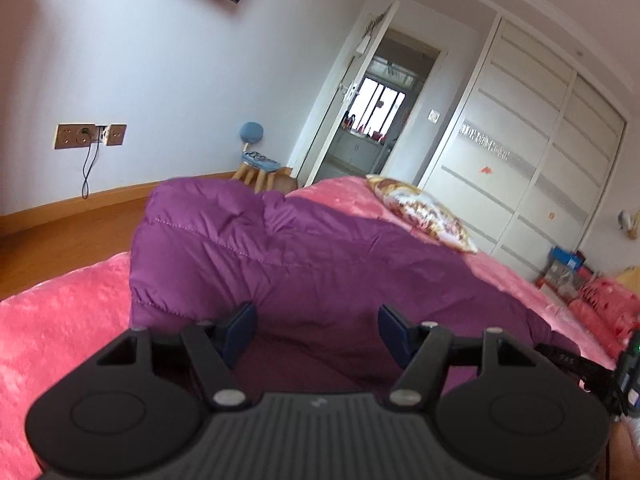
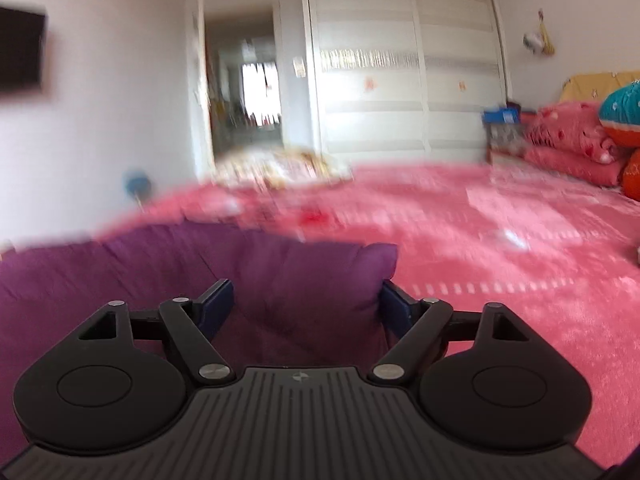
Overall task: Fold large clothes
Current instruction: 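Lower the folded jacket onto the bed and open both tools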
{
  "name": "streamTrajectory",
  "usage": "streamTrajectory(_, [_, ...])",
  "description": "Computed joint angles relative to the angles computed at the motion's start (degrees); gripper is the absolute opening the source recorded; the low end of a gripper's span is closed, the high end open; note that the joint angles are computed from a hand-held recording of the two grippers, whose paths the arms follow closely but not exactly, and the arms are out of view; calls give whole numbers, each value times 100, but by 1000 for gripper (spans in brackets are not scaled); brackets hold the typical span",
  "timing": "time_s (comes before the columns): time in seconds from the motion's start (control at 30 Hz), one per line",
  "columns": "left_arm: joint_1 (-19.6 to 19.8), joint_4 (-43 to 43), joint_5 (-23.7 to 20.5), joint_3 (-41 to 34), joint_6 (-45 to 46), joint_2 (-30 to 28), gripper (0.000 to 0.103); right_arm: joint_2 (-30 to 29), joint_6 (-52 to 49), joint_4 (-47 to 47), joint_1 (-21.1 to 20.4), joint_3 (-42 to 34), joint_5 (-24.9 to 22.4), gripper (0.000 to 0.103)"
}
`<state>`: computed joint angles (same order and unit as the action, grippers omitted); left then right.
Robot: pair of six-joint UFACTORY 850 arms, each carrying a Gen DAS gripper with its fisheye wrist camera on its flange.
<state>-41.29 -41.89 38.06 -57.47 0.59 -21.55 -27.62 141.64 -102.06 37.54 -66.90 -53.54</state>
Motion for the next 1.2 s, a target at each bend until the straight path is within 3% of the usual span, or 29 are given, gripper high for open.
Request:
streamTrajectory(0.1, [-33,-278,-122,-131,419,-50,65,-88,-293,411,-170,-54,418,103])
streamTrajectory(0.27, [10,-148,-127,-101,242,-105,60,-75,-223,469,-238,-35,567,103])
streamTrajectory(0.53, [-98,-501,100,-13,259,130,61,657,2189,-672,-600,844,1454,103])
streamTrajectory(0.63, [-245,-1037,389,11,879,256,66,1189,2732,-492,-439,1385,1159,103])
streamTrajectory(0.77, [-496,-1367,622,79,1205,496,78,1853,2102,282,-70,1907,724,103])
streamTrajectory(0.83, [-718,-1696,690,99,1614,605,83,2142,1628,903,247,2117,357,103])
streamTrajectory(0.93, [-1089,-2246,711,104,2437,749,93,2629,1557,1142,577,2508,189,103])
streamTrajectory(1.07, [-1590,-2992,754,136,3504,949,96,3171,1087,1689,1186,2819,-205,103])
streamTrajectory(1.2, [-2058,-3572,829,234,3984,1181,100,3380,676,1978,1688,2874,-514,103])
